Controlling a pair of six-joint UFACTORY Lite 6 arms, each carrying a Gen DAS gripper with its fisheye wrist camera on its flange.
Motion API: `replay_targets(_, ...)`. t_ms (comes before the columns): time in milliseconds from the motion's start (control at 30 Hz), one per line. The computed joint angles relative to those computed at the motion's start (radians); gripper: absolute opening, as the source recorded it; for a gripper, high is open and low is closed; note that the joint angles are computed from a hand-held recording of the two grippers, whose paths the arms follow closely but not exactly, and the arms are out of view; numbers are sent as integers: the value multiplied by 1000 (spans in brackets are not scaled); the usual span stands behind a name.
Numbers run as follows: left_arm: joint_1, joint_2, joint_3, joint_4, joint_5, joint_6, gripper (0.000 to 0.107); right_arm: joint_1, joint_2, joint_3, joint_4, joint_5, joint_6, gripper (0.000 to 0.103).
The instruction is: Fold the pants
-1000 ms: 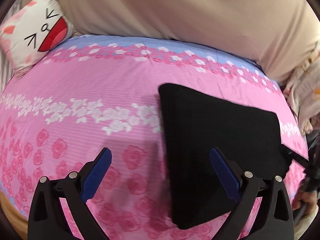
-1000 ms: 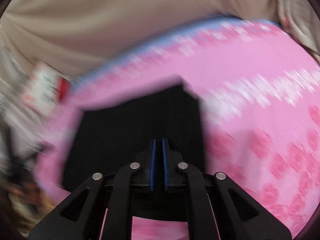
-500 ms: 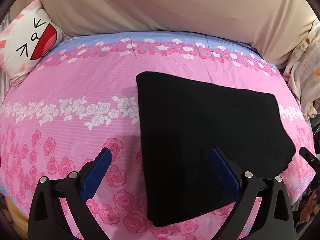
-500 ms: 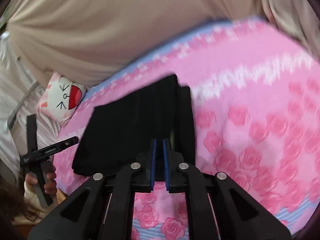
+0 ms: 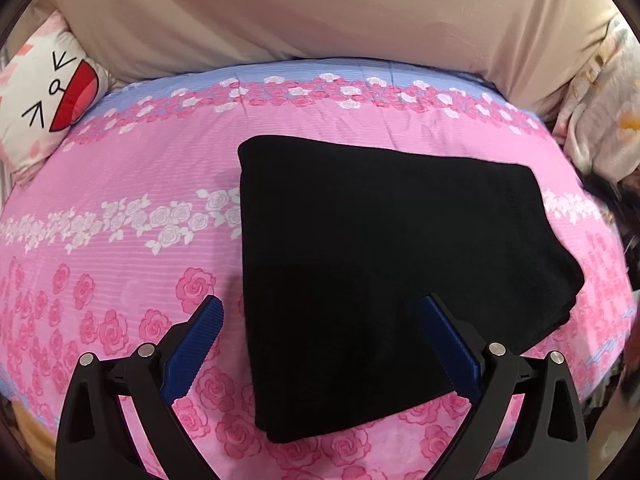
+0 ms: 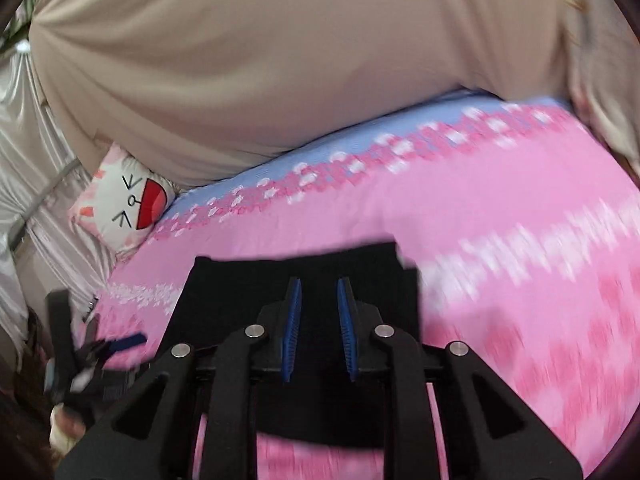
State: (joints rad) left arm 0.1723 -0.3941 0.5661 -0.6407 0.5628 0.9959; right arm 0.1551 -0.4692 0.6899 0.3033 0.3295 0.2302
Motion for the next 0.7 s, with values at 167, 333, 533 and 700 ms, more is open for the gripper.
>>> replay_targets(167, -69, 93, -7, 34, -130, -53, 98, -73, 445, 139, 229, -73, -259, 17)
replay_targets(333, -8, 140, 12, -47, -83, 48, 98, 61, 150, 50, -154, -40, 226, 21)
replay_targets(533, 20, 144, 21, -64, -56, 83, 98, 480, -29, -37, -665, 87, 854, 21)
replay_targets(700, 29, 157, 21, -87, -58, 115, 98, 684, 46, -147, -971, 95, 1305, 19)
